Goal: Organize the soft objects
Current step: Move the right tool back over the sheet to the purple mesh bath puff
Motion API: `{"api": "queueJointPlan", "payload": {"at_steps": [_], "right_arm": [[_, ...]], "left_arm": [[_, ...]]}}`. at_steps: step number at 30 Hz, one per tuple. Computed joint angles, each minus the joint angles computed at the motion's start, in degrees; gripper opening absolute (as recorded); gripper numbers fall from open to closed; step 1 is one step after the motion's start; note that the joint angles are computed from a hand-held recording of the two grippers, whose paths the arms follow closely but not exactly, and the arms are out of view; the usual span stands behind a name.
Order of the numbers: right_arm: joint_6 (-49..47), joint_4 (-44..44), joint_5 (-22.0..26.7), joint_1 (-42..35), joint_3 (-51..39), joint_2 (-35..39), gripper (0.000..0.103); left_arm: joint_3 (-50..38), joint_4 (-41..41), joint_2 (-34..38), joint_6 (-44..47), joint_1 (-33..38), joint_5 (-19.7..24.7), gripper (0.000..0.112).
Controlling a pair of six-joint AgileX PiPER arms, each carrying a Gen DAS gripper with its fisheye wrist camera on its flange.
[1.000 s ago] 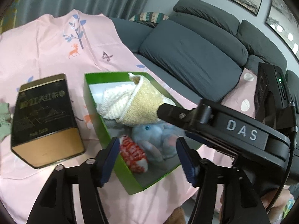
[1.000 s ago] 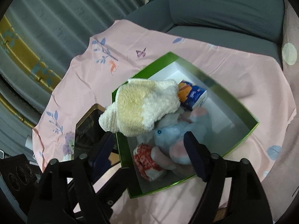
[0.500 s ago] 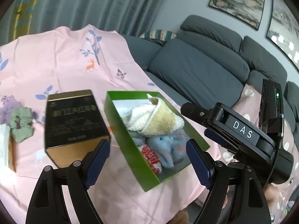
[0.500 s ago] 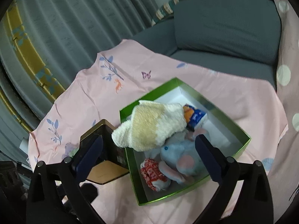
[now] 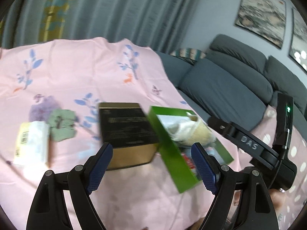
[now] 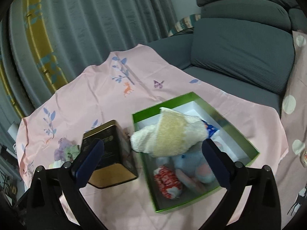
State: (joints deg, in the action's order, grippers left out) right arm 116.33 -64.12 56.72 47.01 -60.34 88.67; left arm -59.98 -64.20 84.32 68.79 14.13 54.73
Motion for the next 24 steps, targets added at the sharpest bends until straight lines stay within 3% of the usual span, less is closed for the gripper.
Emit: {"api": "queueJointPlan", "payload": {"at_steps": [8,15,21,24], "right_arm": [[-4.3,-0.9,2.3,3.2,-6.4,5.4,0.102],[-11.0,-0.1,3.1,4.9,-15.4,12.7,0.102],[-23.4,4.1,3.3,6.0,-29.0,22.8,0.102],[-28.6,6.5,-0.2,5.6,-36.0,26.7,0.102]], "left_arm": [[-1.9,0.4,4.1,4.6,13.3,-0.7,0.084],[-5.5,-2.7,15.0,8.2,23.9,0.4,0.084],[-14.3,-0.6,24.2,0.0,28.9,-1.5,0.084],[-16.6,-0.5,26.2,-2.7,30.9,-3.0,0.084]]}}
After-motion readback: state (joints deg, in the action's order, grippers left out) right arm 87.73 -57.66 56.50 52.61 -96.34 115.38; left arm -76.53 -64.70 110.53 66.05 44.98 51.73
